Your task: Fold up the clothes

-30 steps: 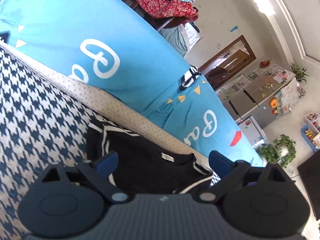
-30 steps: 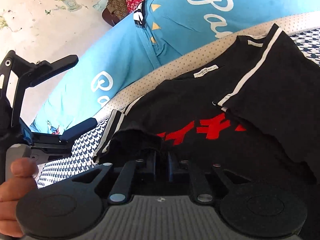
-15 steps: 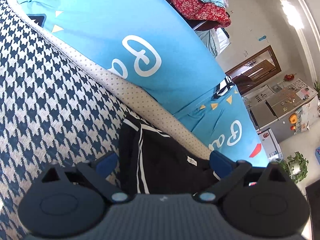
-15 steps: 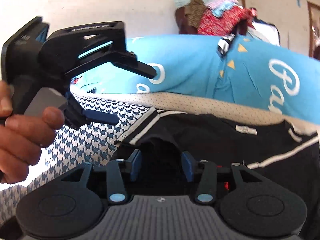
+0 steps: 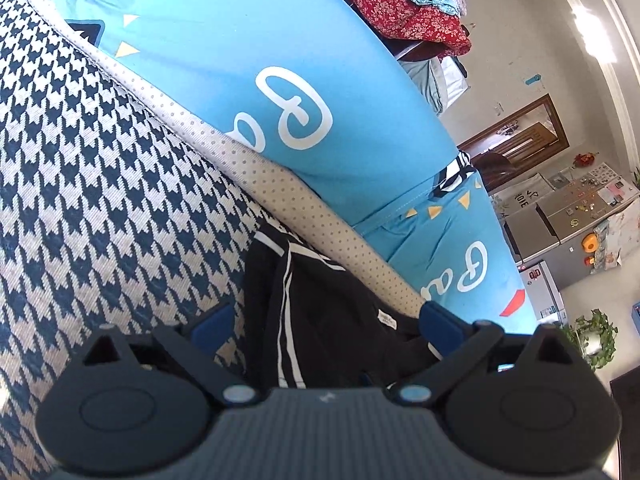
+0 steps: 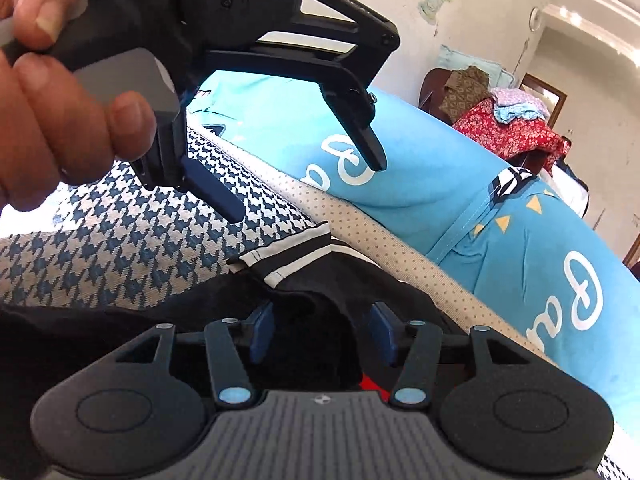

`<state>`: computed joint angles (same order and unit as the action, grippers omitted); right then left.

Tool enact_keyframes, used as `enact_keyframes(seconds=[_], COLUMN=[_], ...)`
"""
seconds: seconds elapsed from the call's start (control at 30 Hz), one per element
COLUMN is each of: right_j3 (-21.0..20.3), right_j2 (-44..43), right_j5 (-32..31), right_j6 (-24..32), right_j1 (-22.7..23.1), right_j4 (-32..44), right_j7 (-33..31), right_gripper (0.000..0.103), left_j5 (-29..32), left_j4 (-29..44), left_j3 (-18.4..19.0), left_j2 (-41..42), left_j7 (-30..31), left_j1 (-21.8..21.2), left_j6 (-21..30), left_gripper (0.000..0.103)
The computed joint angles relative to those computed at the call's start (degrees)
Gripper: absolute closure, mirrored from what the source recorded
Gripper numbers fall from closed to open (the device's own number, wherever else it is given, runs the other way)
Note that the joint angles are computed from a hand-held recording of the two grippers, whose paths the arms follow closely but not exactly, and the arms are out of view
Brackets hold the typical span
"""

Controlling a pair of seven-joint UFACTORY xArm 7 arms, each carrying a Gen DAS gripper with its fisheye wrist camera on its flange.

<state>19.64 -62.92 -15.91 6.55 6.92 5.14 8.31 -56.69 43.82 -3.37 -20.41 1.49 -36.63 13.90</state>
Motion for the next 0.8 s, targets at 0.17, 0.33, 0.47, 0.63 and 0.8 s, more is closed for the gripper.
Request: enact_keyframes(seconds=[0.17,0.33,0.47,0.63,0.8], right_j3=[-0.03,-2.94,-10.22,-17.42,-14.84], right_j2=[3.69,5.91,4.25,-0.56,-2.09], right_j5=[0.3,4.77,15.77,25.29,21.86], right_j6=[-5.22,-7.1,-5.15,0.55,3.64], right_j1=[-0.83,-0.34,0.42,-2.47,-4.73], right_j4=[-0.09,0.37,0.27,-2.03,-1.04], right_j7=[-0.29,2.96,15.8,30.26,30.55], right_gripper=[0.053,0.087,0.088,0.083,0.078], left_j5=[0.49,1.41,2.72,4.61,4.65], left_j4=[-0.34,-0.56,-0.77,-1.07,-1.09], left_j3=[0.06,-0.02,-0.02,0.04,0.78], left_j2=[-0.36,-0.4,-0.58,-0.94,-0.95], left_j7=[-1.16,-2.32,-3.44,-4.48,-4.7], left_j1=[0.32,0.43,0.48,0.4,-0.12], left_j6=[-0.34,-0.76,-0.85,-0.55,0.11], left_gripper=[0.004,0.004,0.004,0.004,0.003])
